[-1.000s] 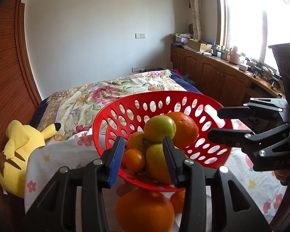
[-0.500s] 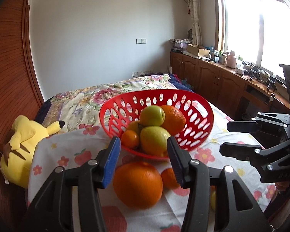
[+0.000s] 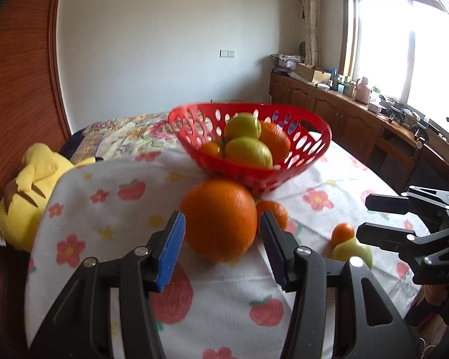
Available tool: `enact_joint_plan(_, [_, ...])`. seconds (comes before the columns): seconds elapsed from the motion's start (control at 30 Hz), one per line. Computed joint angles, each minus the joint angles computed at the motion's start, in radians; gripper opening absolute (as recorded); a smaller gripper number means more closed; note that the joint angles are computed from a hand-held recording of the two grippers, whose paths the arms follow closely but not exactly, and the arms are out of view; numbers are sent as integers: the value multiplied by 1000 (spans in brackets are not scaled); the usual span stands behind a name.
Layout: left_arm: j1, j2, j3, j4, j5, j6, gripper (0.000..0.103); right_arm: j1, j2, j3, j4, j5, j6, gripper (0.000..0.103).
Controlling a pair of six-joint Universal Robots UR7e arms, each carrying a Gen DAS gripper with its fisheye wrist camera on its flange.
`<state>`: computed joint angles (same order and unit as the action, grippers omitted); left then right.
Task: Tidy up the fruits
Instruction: 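Move the right tool to a green apple on the cloth and grasp it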
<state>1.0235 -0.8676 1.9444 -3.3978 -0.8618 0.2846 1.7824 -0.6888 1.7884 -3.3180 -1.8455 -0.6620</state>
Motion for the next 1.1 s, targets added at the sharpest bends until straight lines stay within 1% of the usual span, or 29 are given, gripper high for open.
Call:
enact_joint_plan(0.23, [10,32,23,-49,6,11,53,-6,21,21,-44,-21,-19,56])
enact_joint_plan(0.37, [3,61,38,-151,20,71,53,-11,36,31,-71,-41,-33,55])
enact_joint_plan(0.5, [0,67,47,-189,11,92,54,-21,44,38,-84,-43,-37,52])
enact_joint_plan(0.83, [-5,71,48,-200,20,96,55,-34,38,62,-111,-64,-40,52])
enact_joint_plan(1.0, [-6,74,47,-203,26,91,55,-46,28,74,-89,-52,-24,53])
enact_joint_plan(1.1, [-4,73,45,-197,26,87,55,-48,31,74,-82,-49,-29,54])
